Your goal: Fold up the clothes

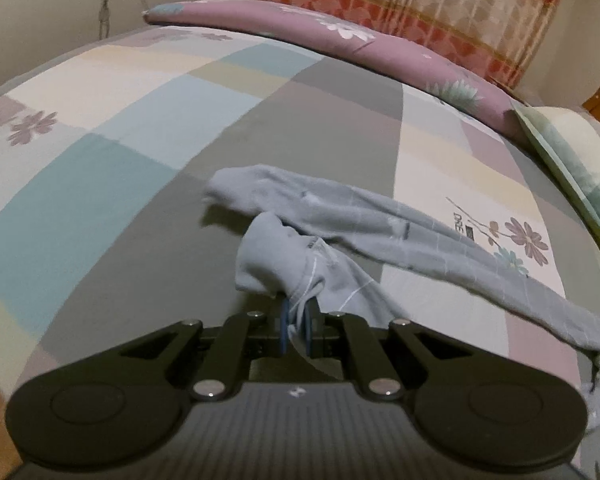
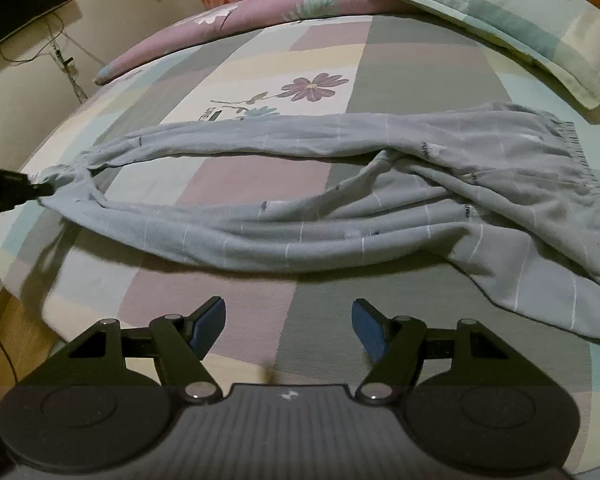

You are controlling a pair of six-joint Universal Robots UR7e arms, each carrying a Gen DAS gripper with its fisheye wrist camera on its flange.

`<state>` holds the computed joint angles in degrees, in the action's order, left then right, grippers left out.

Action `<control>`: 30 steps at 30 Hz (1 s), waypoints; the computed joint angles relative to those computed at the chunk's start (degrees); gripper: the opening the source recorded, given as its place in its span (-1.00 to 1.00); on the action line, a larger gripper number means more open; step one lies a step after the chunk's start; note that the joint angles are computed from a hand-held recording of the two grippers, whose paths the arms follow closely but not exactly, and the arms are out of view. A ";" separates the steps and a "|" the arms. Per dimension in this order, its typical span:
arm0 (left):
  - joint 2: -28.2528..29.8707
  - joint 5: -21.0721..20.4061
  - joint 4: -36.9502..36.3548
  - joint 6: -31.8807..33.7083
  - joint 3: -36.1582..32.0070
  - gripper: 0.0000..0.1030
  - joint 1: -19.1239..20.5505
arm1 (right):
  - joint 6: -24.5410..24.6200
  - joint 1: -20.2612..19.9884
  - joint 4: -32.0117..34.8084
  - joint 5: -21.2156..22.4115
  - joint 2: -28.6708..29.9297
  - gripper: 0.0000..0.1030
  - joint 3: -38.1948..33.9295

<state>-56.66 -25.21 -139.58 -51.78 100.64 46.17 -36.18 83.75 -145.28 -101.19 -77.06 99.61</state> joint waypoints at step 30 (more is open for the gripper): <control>-6.48 -0.78 33.16 -26.83 0.84 -0.51 -0.35 | 12.94 -8.91 -2.21 -1.84 -2.10 0.42 -4.61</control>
